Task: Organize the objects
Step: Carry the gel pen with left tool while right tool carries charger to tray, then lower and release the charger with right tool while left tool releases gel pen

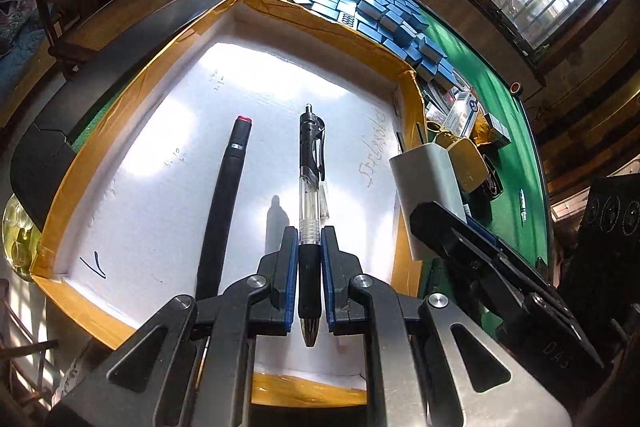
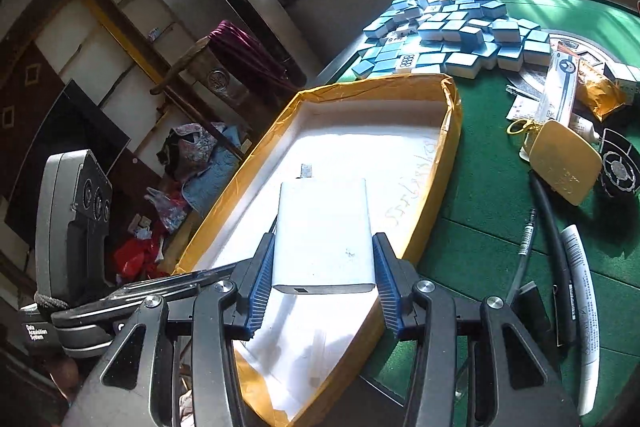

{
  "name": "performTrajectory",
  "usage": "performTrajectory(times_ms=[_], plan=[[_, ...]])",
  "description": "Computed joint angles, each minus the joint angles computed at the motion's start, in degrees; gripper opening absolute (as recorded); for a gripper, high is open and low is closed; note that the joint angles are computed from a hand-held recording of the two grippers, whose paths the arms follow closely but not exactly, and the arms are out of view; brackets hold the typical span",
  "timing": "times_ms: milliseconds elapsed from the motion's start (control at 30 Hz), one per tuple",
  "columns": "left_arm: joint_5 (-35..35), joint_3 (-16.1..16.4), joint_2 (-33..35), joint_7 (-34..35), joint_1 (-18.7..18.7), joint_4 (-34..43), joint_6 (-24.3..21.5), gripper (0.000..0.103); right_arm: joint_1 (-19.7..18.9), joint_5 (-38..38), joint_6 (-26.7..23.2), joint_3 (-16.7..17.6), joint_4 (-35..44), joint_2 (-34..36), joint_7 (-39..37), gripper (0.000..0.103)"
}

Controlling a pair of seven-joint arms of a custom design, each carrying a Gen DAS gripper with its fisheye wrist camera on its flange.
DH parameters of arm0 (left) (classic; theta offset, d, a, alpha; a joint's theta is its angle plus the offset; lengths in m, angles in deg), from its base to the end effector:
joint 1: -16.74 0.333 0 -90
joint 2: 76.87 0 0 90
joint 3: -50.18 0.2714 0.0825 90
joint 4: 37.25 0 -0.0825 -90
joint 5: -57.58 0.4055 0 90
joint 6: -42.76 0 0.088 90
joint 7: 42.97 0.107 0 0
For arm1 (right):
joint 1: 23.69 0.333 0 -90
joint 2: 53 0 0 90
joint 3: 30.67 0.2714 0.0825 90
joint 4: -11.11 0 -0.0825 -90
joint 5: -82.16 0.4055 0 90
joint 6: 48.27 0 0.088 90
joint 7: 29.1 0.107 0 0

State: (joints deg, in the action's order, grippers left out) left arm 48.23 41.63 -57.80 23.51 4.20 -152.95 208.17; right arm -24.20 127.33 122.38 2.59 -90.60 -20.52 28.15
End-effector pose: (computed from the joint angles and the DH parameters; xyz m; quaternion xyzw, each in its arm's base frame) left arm 0.6039 -0.2195 0.2896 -0.7485 0.6053 -0.2674 0.0435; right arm 0.6229 0.2953 0.2861 -0.7071 0.5714 0.0184 0.4161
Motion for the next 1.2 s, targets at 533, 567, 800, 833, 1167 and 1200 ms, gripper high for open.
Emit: performTrajectory(times_ms=[533, 567, 800, 833, 1167, 1200], plan=[[4.4, 2.0, 2.5, -2.9, -2.1, 1.8, -4.4, 0.009, 19.9, -31.1, -3.5, -22.5, 6.2, 2.6, 29.5, 0.042], [5.0, 2.2, 2.4, -3.3, -2.3, 1.8, -4.4, 0.009, 21.0, -33.1, -3.7, -23.9, 6.1, 2.5, 31.3, 0.042], [12.4, 5.2, 3.0, -8.8, -5.6, 2.9, -5.3, 0.009, 17.0, -37.3, -4.0, -20.3, 6.2, 3.0, 33.9, 0.042], [14.2, 6.0, 2.9, -10.3, -6.4, 3.0, -5.6, 0.009, 17.9, -38.7, -3.7, -21.2, 6.4, 3.0, 35.5, 0.042], [24.1, 7.2, 2.4, -18.5, -6.8, 2.7, -6.9, 0.009, 23.6, -51.0, -6.5, -27.4, 10.7, 5.2, 45.8, 0.042], [24.6, 7.2, 2.5, -18.9, -6.7, 2.8, -7.0, 0.009, 24.5, -52.6, -6.5, -28.5, 10.8, 5.3, 47.0, 0.042]])
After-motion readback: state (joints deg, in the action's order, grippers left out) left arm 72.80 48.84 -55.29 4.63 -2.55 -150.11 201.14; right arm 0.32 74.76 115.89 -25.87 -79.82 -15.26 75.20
